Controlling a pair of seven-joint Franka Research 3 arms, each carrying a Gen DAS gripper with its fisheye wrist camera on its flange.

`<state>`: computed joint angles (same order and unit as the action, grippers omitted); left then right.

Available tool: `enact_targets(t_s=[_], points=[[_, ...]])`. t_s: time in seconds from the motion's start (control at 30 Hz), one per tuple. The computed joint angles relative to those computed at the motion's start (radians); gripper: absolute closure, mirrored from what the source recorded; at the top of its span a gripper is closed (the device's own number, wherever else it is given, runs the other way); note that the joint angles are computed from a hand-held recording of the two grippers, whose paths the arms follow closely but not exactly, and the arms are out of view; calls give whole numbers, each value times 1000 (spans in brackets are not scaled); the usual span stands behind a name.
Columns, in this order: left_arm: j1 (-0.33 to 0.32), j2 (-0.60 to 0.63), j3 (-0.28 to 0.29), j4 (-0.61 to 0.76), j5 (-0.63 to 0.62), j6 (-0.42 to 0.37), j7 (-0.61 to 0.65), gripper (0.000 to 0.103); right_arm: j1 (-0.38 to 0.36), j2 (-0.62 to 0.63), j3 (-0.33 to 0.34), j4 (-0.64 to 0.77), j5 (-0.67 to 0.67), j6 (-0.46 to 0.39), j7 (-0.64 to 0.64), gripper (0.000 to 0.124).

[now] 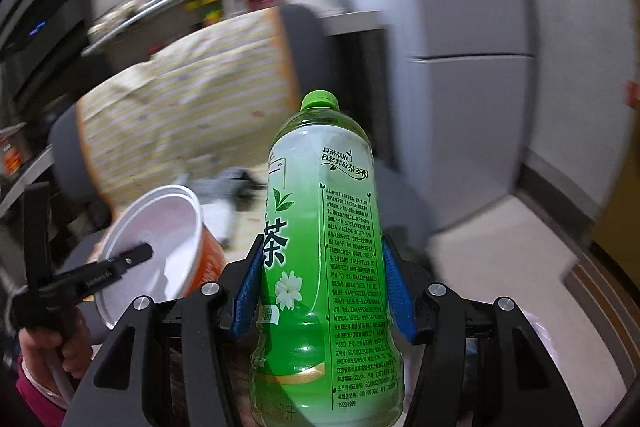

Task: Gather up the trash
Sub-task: 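Carry the cup and bottle to the bin and open both tools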

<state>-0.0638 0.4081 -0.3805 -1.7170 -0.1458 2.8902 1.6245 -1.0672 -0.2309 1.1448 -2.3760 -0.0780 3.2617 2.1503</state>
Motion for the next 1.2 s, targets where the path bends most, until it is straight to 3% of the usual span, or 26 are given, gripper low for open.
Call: enact_targets(t_s=[0.07, 0.17, 0.27, 0.4, 0.7, 0.73, 0.8, 0.83, 0.97, 1.1, 1.17, 1.2], points=[[-20, 22, -28, 27, 7, -22, 28, 98, 126, -85, -153, -87, 49, -4, 20, 68], [-48, 51, -68, 59, 12, -54, 93, 98, 212, -160, -274, -176, 92, -1, 35, 68], [-85, 95, -105, 110, 16, -109, 175, 98, 230, -221, -329, -239, 130, 12, 44, 68], [-156, 153, -102, 186, 24, -189, 232, 98, 235, -297, -359, -307, 190, 40, 40, 68], [-288, 300, -84, 406, 34, -319, 288, 97, 195, -370, -367, -367, 292, 63, 3, 68], [-300, 329, -88, 450, 30, -351, 300, 94, 192, -372, -367, -371, 299, 65, -1, 68], [-323, 361, -78, 506, 27, -387, 306, 61, 184, -376, -360, -374, 309, 59, -9, 68], [-324, 349, -73, 482, 21, -360, 308, 56, 179, -372, -355, -375, 310, 57, -13, 68], [-322, 316, -43, 424, 25, -292, 279, 56, 159, -336, -331, -369, 311, 71, -24, 68], [-292, 274, -28, 360, 33, -225, 235, 56, 50, -319, -206, -346, 341, 108, -34, 65], [-285, 256, -18, 333, 50, -196, 212, 56, -42, -351, -106, -326, 351, 84, -33, 46], [-275, 238, -16, 305, 56, -172, 204, 56, -73, -372, -73, -319, 344, 69, -21, 43]])
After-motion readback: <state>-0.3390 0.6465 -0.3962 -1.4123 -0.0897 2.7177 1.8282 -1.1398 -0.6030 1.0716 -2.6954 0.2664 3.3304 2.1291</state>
